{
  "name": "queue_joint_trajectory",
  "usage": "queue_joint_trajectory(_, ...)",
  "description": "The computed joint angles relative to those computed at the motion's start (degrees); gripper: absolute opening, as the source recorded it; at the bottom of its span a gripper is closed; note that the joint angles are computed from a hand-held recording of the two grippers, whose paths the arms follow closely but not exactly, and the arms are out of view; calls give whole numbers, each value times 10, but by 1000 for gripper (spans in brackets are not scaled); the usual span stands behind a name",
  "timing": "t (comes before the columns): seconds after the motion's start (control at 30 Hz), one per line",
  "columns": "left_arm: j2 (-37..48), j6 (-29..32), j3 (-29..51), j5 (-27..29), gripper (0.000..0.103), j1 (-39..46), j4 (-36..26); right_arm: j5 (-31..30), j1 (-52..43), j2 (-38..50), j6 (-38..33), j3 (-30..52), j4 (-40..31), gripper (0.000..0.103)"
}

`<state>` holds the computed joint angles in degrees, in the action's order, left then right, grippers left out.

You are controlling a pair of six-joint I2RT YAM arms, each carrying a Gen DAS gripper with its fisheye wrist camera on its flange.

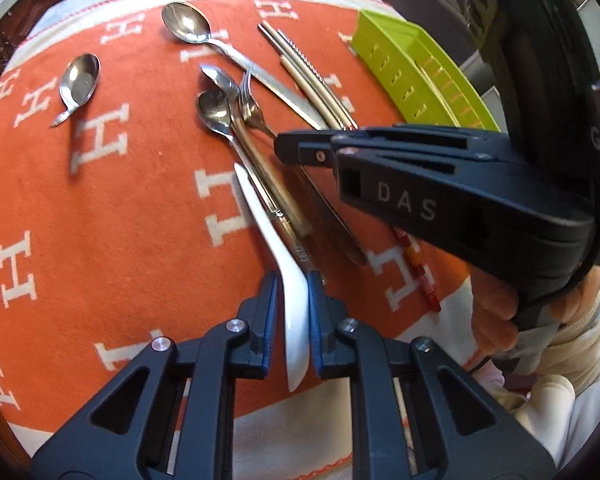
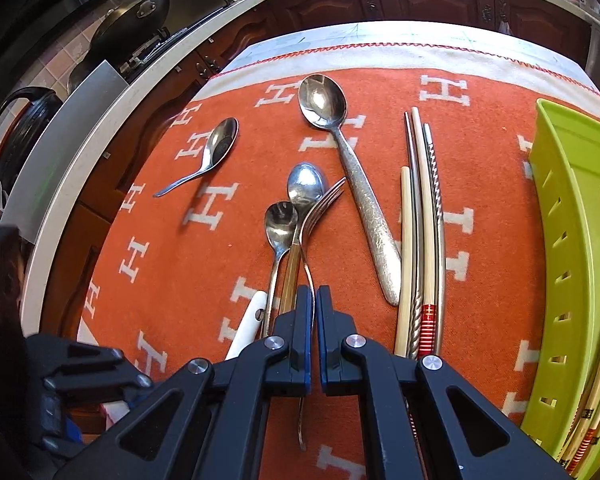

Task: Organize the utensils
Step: 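Carry the ceramic spoon and fork into the green tray and open both tools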

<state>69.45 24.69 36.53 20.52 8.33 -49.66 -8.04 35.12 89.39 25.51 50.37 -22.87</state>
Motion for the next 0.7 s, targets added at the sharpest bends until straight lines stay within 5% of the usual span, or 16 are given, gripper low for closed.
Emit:
queue_joint_trajectory(0.47,-12,-28,66,1,9,56,-25,-27,-27,-68,23,-30,-7,2)
queue_joint_trajectory(0.7,-13,-143,143,8,9,-73,-17,-14,-77,-214,13,-49,-93,2)
